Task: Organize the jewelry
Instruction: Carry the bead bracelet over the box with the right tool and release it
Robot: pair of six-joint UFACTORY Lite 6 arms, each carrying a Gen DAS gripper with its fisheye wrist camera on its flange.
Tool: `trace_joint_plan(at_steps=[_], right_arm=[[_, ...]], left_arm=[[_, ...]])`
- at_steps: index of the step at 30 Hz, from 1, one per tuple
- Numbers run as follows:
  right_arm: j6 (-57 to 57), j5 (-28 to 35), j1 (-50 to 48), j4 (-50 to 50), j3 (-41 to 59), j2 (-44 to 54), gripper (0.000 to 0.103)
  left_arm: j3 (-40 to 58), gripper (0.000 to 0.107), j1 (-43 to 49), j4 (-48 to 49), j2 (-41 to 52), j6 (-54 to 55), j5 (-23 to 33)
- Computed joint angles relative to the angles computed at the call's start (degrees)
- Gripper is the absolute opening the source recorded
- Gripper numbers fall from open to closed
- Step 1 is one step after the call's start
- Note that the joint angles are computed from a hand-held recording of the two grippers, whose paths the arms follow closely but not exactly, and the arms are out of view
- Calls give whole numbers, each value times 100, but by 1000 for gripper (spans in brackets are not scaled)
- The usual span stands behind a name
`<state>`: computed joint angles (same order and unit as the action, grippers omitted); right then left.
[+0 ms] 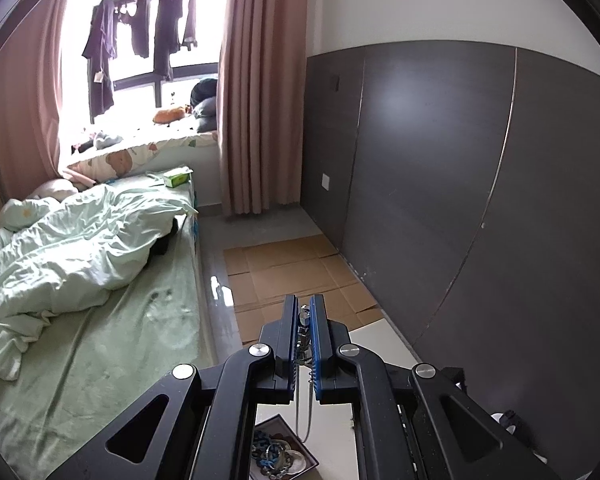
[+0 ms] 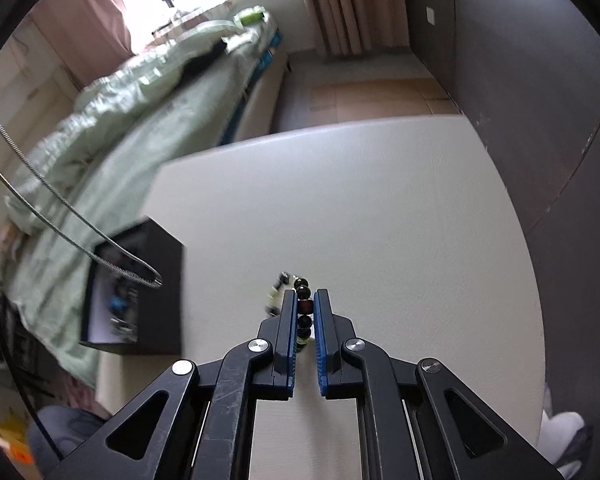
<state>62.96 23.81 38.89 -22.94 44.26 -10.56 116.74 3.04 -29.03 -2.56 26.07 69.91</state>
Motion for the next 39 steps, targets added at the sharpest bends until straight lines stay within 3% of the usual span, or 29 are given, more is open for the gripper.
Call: trace_joint_plan(at_steps=[7, 16, 20, 28, 33, 39], right_arm=[[600, -336, 212, -287, -127, -607, 9], [1294, -796, 452, -746, -117, -908, 9], [2235, -951, 680, -1632, -13, -873, 9], [3667, -1328, 867, -2933, 215, -469, 9], [4462, -1408, 990, -3757, 385, -217, 9], [5023, -1670, 843, -4240, 188, -289, 9]], left_arm=[[547, 6, 218, -17, 107, -90, 336], [2156, 6, 717, -260, 661, -235, 1134], [2274, 6, 1058, -499, 685, -74, 1303], [-352, 6, 1155, -601, -418, 647, 490], [-2499, 6, 1003, -566, -1178, 1077, -218], [-4338, 6, 1128, -927, -1497, 1648, -755]])
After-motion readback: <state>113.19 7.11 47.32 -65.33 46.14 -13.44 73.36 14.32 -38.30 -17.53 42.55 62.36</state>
